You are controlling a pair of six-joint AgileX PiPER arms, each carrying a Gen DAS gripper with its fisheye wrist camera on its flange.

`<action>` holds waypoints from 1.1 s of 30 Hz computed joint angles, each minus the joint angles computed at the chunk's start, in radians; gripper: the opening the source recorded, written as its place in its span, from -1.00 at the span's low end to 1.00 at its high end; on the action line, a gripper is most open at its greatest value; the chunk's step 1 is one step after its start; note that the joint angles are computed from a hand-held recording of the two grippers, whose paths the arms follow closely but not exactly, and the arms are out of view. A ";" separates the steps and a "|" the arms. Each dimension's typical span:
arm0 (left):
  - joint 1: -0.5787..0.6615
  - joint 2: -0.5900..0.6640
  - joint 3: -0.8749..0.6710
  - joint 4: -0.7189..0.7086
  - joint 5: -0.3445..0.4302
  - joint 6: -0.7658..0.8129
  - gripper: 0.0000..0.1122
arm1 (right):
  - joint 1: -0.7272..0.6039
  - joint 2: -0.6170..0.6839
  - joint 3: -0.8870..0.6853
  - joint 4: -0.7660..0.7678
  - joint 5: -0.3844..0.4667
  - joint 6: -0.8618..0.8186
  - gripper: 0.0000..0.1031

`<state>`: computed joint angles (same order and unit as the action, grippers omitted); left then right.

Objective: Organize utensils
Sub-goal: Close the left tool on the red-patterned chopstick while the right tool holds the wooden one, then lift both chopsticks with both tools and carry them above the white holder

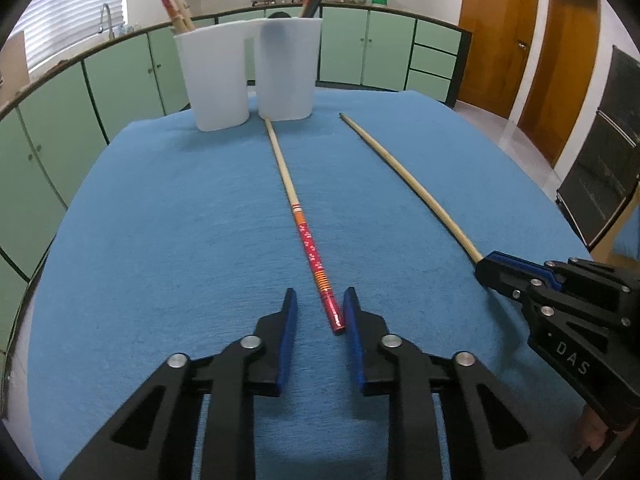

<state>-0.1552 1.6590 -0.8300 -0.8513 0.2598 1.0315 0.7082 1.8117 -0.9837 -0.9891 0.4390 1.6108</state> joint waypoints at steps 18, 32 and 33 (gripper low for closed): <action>0.091 -0.158 0.066 -0.112 0.078 0.134 -0.90 | 0.046 -0.046 -0.007 -0.036 0.075 -0.015 -0.88; 0.215 -0.308 -0.055 -0.081 0.244 0.102 -0.90 | 0.035 -0.178 -0.052 -0.027 0.104 -0.104 -0.88; 0.223 -0.310 -0.069 -0.081 0.254 0.101 -0.90 | 0.024 -0.185 -0.060 -0.013 0.096 -0.119 -0.88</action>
